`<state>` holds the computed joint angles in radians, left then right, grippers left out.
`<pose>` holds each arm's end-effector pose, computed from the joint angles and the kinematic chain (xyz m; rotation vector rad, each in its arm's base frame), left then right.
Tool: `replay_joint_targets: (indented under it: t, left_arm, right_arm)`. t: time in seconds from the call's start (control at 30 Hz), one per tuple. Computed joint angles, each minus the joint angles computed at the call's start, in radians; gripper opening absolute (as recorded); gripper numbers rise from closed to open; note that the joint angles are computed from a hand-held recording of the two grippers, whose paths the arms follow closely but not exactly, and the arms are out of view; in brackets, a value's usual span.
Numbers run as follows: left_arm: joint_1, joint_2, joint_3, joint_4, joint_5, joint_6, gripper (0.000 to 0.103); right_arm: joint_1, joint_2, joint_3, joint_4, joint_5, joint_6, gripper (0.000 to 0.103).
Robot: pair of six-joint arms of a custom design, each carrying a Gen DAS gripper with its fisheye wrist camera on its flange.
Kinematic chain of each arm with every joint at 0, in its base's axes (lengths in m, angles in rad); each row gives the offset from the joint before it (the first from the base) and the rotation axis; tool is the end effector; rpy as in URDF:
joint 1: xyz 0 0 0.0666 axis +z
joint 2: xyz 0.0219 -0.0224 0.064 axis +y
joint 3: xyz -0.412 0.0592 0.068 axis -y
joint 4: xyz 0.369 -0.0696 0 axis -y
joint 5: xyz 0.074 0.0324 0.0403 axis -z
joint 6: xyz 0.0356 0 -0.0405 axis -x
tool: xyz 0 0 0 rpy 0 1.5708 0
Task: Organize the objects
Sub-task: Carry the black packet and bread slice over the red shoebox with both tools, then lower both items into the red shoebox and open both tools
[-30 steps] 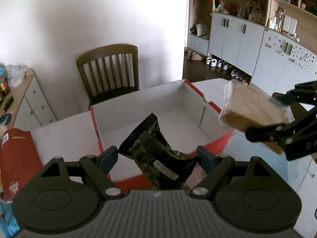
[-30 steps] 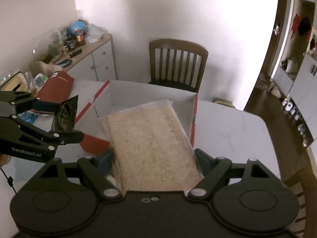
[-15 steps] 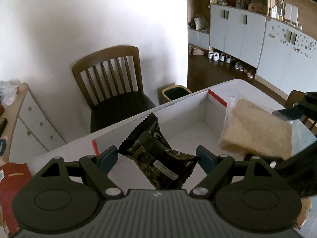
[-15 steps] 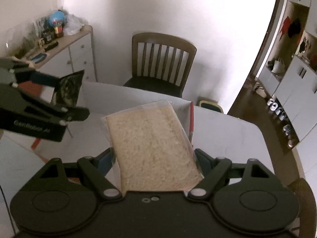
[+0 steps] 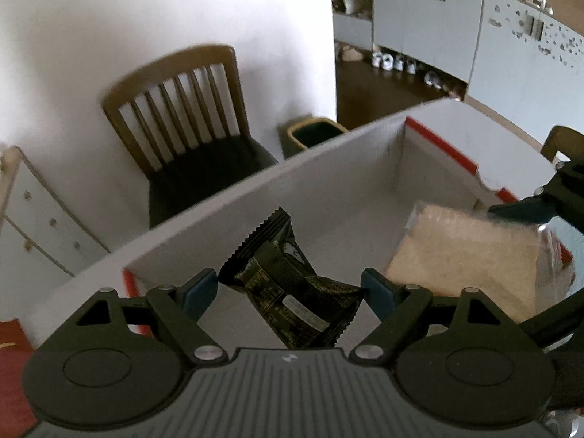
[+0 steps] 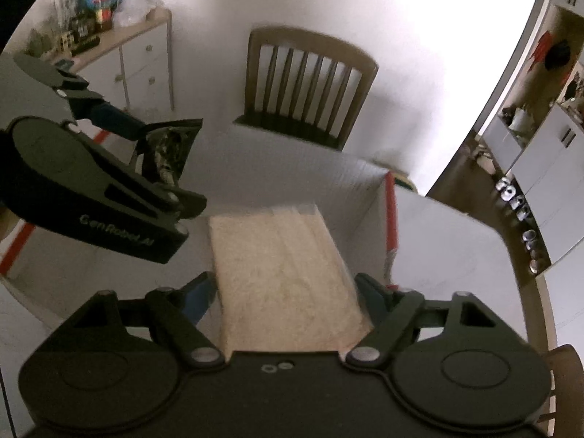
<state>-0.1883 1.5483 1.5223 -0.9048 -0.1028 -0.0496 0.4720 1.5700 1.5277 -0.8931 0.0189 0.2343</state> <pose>0.5062 -0.0931 0.4466 0.2539 2.4830 0.0708 0.4664 0.2369 0.4387 -0.8599 2.3555 0.0742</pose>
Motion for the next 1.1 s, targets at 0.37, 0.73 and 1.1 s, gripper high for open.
replay_joint_targets:
  t: [0.37, 0.73, 1.1]
  left_arm:
    - [0.006, 0.094, 0.027, -0.087, 0.048, -0.038, 0.087]
    - [0.018, 0.125, 0.070, -0.153, 0.079, -0.048, 0.087]
    - [0.010, 0.094, 0.055, -0.159, 0.079, -0.043, 0.087]
  right_arm:
    - [0.005, 0.018, -0.026, -0.038, -0.025, -0.021, 0.069]
    - [-0.004, -0.016, -0.048, -0.031, -0.053, -0.009, 0.076]
    - [-0.018, -0.062, -0.060, -0.026, -0.067, -0.021, 0.080]
